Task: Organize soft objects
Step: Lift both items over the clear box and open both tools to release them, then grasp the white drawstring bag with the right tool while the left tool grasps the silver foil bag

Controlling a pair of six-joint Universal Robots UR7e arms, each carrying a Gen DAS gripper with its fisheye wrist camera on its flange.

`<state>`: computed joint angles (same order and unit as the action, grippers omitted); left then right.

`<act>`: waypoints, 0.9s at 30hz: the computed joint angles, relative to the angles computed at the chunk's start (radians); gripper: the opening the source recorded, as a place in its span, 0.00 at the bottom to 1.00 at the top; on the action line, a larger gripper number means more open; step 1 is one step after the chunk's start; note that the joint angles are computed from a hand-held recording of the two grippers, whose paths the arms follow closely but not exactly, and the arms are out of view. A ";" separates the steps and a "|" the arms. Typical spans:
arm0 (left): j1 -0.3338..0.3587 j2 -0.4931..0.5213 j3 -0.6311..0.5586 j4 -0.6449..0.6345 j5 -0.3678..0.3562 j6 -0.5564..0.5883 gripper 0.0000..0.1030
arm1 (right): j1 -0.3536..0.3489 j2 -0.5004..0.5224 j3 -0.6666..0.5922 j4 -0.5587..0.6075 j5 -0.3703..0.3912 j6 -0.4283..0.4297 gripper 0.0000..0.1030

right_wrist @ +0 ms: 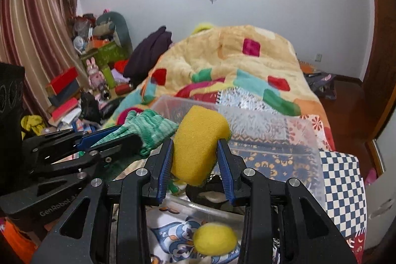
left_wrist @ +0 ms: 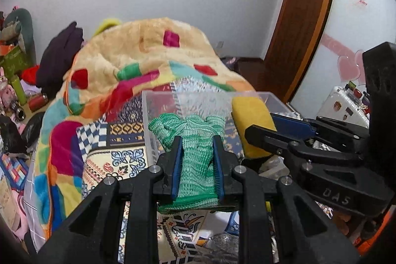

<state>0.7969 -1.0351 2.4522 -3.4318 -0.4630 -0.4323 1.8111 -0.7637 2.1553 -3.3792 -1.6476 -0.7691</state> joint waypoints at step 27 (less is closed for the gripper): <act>-0.121 -0.071 0.068 0.019 0.066 -0.060 0.60 | 0.012 -0.074 0.069 -0.073 -0.014 -0.053 0.73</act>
<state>0.6759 -1.1059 2.5203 -3.4129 -0.3969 -0.4923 1.8236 -0.8378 2.2246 -3.4526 -1.6616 -0.8217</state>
